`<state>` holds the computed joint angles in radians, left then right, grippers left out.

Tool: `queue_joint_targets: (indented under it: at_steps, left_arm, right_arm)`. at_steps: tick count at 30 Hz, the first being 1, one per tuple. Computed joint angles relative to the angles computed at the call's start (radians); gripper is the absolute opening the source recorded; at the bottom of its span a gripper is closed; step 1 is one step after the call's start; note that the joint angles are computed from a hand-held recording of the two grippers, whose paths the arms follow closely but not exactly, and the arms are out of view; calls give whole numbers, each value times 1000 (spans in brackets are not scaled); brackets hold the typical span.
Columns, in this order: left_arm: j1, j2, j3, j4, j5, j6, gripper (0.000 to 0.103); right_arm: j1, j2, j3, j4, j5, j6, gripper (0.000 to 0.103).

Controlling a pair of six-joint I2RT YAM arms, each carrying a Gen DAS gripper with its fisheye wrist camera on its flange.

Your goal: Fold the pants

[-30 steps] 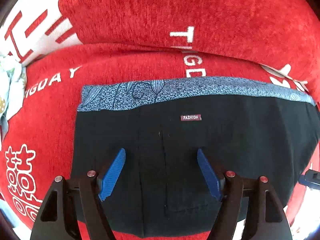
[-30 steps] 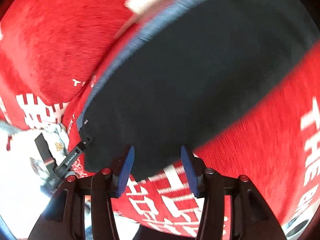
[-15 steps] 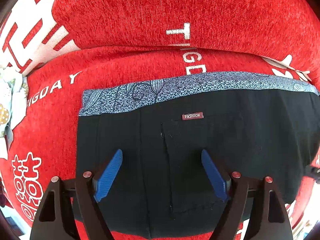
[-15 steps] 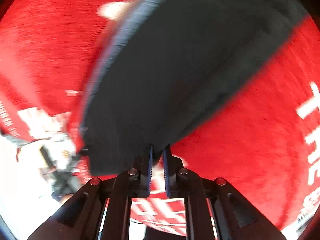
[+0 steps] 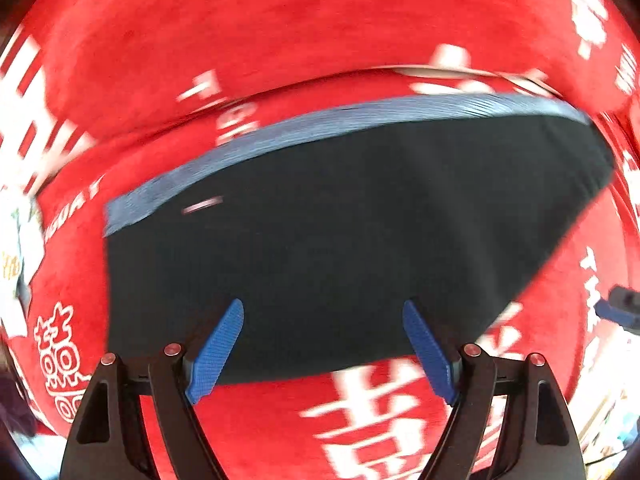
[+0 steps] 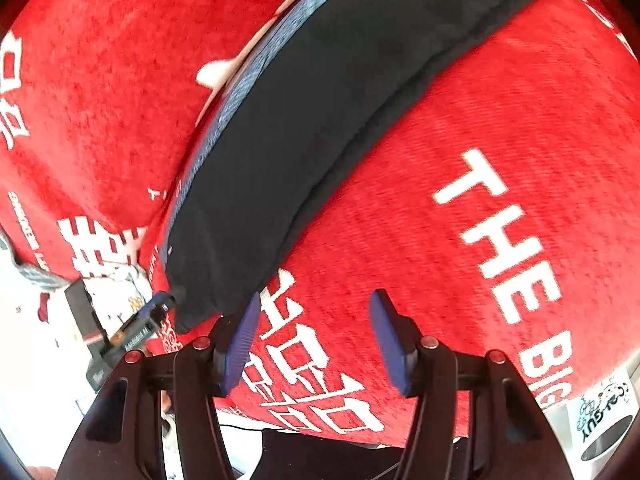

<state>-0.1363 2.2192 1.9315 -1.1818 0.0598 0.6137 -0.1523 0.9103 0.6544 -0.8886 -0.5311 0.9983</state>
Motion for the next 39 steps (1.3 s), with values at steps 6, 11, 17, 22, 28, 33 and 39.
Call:
queue_joint_targets:
  at_steps: [6, 11, 17, 22, 28, 33, 39]
  left_arm:
    - [-189, 18, 6, 5, 44, -180, 83]
    - [-314, 93, 0, 111, -29, -336, 83]
    - [-339, 48, -143, 236, -73, -415, 84]
    - [-339, 74, -92, 188, -71, -426, 84]
    - [-350, 102, -42, 141, -87, -427, 84]
    - [-349, 108, -34, 137, -89, -423, 85]
    - [-351, 122, -9, 120, -94, -429, 86]
  right_arm:
    - [-594, -10, 67, -310, -78, -560, 61]
    - [-1053, 322, 168, -239, -72, -931, 61]
    - [-1209, 717, 350, -21, -97, -943, 58]
    - [-1216, 893, 470, -38, -114, -996, 8]
    - [-1346, 897, 472, -158, -118, -1185, 15]
    - [-1450, 914, 459, -150, -182, -1193, 66]
    - [-1413, 1016, 527, -147, -253, -1058, 12]
